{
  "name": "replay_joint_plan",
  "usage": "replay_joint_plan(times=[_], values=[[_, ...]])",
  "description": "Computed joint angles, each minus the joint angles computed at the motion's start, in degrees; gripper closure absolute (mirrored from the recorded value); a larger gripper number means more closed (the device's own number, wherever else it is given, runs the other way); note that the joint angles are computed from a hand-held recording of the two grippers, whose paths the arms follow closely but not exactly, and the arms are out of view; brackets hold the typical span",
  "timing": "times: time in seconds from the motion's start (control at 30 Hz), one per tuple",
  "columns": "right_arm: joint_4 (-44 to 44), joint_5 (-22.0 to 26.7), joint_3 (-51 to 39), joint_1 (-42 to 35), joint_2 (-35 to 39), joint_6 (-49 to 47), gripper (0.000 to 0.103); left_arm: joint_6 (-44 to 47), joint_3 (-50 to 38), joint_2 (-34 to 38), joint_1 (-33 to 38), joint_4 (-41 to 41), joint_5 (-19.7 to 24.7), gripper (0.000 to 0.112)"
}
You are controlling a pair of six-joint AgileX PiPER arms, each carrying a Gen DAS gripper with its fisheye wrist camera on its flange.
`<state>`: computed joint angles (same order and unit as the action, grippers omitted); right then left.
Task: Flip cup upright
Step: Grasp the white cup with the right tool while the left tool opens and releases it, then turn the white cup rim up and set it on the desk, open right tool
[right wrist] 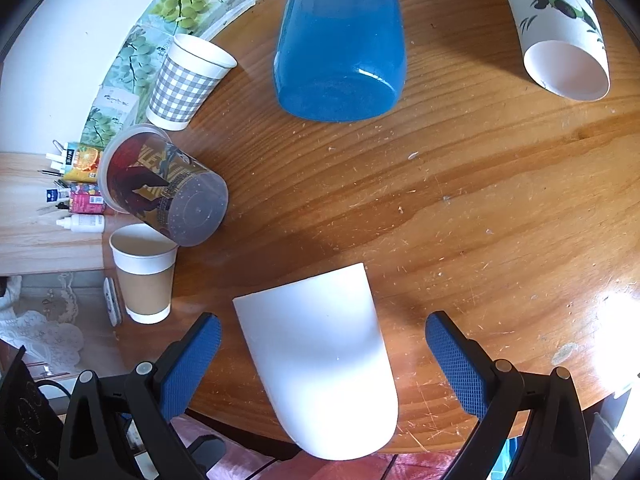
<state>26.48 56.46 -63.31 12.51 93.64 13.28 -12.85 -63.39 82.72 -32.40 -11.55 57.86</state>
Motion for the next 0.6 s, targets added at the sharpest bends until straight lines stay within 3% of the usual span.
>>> replay_joint_plan(times=[0.3, 0.43, 0.6], values=[[-6.5, -1.2, -1.2, 4.2, 0.2, 4.5, 0.013, 5.3, -0.4, 0.8, 1.6, -2.1, 0.8, 0.031], [-8.8, -1.9, -1.3, 5.3, -0.1, 6.0, 0.027, 5.7, -0.9, 1.3, 1.7, -2.3, 1.4, 0.030], [-10.7, -2.1, -1.3, 5.8, -0.7, 7.5, 0.029, 5.9, -0.9, 0.9, 1.9, -2.0, 1.4, 0.030]])
